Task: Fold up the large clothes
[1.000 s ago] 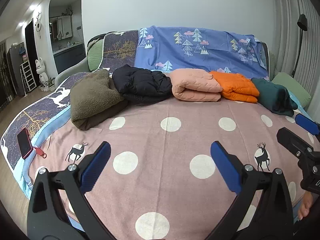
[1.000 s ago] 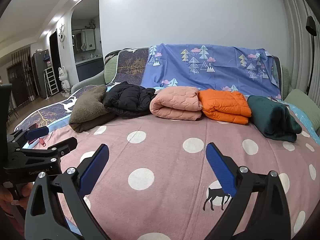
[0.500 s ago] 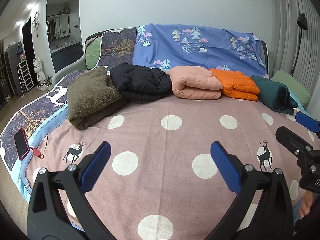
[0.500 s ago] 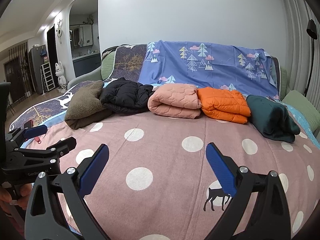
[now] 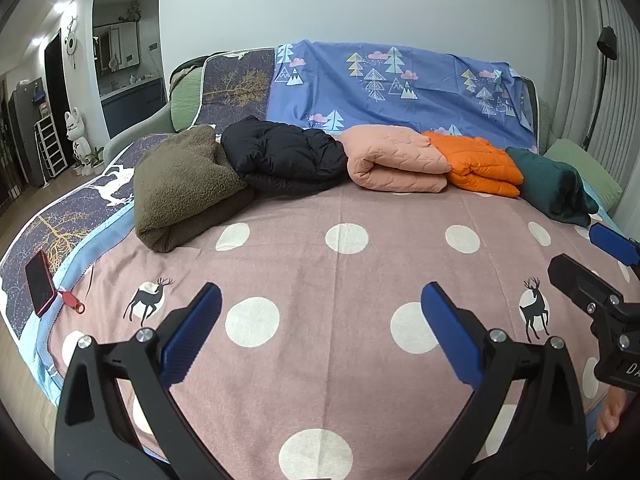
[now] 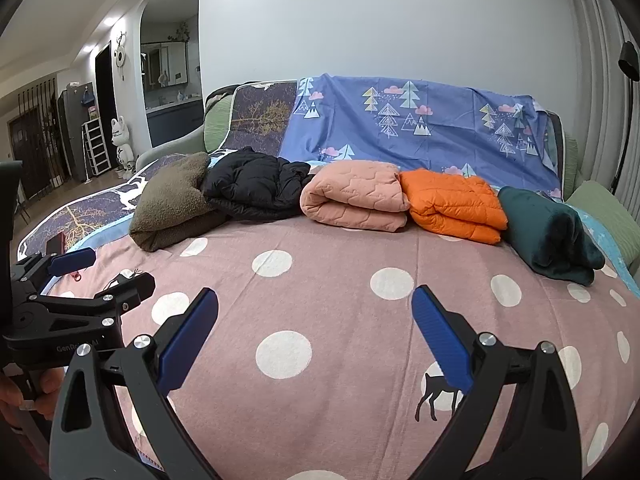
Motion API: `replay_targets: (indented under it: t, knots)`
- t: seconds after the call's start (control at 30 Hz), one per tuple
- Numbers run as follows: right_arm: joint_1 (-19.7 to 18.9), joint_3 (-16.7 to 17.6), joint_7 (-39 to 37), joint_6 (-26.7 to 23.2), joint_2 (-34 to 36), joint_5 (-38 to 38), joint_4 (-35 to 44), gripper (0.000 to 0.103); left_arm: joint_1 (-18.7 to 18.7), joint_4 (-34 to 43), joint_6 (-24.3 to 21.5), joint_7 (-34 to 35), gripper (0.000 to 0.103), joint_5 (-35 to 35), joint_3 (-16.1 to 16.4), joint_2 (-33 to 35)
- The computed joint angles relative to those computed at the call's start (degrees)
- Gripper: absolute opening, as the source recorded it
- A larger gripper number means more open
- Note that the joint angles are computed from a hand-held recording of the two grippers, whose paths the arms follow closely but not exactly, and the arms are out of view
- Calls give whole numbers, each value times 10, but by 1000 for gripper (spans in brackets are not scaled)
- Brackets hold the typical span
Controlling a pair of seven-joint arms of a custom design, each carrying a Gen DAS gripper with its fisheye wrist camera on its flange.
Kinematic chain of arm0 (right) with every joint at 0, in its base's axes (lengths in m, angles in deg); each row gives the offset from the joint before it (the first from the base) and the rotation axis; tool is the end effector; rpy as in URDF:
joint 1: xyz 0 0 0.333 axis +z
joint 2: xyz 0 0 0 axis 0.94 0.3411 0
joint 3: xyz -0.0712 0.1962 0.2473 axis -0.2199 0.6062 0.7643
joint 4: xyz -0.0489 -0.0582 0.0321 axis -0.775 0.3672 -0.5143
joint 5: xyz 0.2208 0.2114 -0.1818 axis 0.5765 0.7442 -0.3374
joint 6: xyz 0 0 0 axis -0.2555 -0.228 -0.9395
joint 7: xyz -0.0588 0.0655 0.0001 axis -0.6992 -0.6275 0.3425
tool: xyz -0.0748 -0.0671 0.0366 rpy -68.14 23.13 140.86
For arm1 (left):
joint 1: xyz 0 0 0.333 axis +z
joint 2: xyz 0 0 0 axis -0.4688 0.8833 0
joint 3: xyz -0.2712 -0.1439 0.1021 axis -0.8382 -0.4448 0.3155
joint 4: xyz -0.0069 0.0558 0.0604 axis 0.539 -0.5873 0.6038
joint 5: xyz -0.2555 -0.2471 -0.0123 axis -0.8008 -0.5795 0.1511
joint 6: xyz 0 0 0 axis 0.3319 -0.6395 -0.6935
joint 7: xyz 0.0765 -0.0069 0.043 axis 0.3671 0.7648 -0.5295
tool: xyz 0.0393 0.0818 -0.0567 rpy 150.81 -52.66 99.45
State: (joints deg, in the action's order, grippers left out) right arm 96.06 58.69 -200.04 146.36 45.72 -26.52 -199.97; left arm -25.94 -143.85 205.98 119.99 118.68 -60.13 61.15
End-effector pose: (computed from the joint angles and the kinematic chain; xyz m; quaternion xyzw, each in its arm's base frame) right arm 0.4704 0.3324 0.4904 -0.6310 0.5991 -0.3303 0.3659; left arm 0.4533 -0.2071 0.5364 -0.5888 0.6808 -0.3299 0.2847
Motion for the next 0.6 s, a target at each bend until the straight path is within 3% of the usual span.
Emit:
replay_targets:
  t: [0.6]
  knots:
    - [2, -4, 19, -8, 8, -14, 2, 98, -6, 4, 0, -12, 101, 14, 8, 12]
